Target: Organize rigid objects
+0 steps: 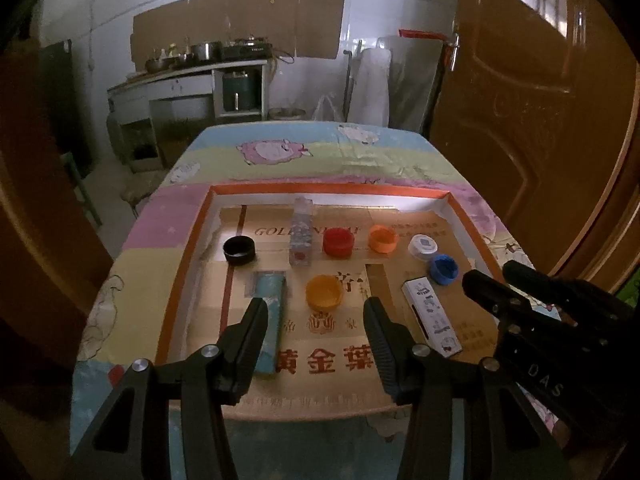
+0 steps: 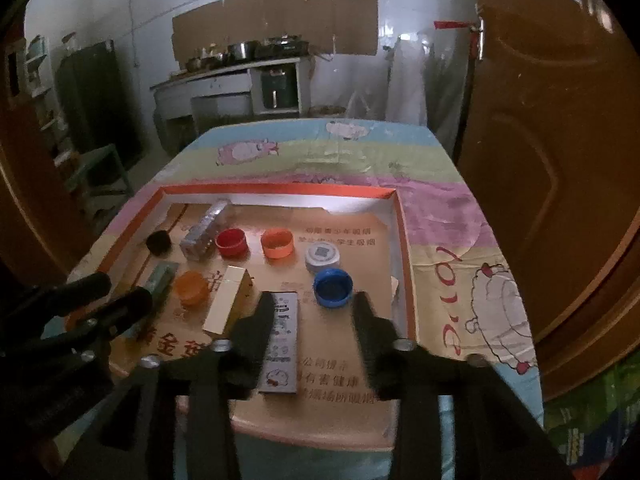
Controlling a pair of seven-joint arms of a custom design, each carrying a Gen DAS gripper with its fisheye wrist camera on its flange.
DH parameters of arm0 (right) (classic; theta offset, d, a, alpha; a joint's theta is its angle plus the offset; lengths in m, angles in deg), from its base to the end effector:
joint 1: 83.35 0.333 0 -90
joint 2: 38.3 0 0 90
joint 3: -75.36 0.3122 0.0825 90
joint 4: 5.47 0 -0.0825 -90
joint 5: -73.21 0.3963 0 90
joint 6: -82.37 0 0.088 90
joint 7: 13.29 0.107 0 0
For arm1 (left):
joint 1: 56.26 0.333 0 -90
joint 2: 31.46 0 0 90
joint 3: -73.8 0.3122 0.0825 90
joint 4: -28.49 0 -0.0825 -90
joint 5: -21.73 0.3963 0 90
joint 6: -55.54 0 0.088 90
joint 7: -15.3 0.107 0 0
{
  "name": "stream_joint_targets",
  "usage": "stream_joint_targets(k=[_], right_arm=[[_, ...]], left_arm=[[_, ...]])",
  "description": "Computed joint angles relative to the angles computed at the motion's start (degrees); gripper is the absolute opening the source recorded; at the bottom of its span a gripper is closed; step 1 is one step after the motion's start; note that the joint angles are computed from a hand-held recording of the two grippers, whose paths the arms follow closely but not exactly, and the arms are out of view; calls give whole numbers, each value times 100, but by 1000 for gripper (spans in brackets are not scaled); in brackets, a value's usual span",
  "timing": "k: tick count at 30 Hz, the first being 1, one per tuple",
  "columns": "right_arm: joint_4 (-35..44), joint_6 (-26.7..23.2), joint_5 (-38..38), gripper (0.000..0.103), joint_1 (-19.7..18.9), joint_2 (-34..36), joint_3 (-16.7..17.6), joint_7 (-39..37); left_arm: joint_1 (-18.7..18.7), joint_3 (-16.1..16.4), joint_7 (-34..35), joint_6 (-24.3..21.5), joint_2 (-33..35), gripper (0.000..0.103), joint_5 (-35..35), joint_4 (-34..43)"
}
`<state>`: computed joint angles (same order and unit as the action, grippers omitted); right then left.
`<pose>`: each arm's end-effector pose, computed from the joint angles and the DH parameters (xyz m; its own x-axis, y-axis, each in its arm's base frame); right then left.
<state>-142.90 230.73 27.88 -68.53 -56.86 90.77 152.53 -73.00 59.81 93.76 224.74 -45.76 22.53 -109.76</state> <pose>0.4175 0.2651 0.4744 -0.1831 -0.9823 -0.0385 -0.6895 0.1562 -0.7072 0.4410 -0.2695 0.4862 -0.3831 -0.9210 0.0709 -0.6742 0.2263 -0.7030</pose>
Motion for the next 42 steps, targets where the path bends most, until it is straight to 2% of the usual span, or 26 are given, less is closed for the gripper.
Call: stream_joint_targets(k=[9,13,18,19,20,21,28,37,42], right_arm=[[-21,-576,-124,50,112,-397,326,394],[8,-853,-136,50,223,-519,432,480],[79,-1253,-159,52,369,-638,573,585],[84,-1316,-151,56,401,-667,591,614],[88,-1394,-108,65,446,-702,604,625],[94,-1445,-92,67,472,-721,616,648],[126,-2051,-51,68,656,-920,838,930],[131,-2331,15,68,932,-1115,956,1057],[125,-2457,133,68,1039,-1240,1050,1127]], left_arm=[[-206,204,-3,233,-634,50,-333,-538],[67,-42,-277,289,-944,50,-112,-748],[-42,53,-329,341,-1287,50,-108,-992],[-38,47,-350,351,-1367,50,-100,-1047],[-38,46,-367,357,-1442,50,-93,-1097],[-18,26,-399,358,-1523,50,-77,-1145],[-107,47,-417,153,-2147,50,-33,-1466],[-241,133,-434,-57,-2775,50,-59,-1799],[-180,12,-504,-183,-3110,50,0,-1962]])
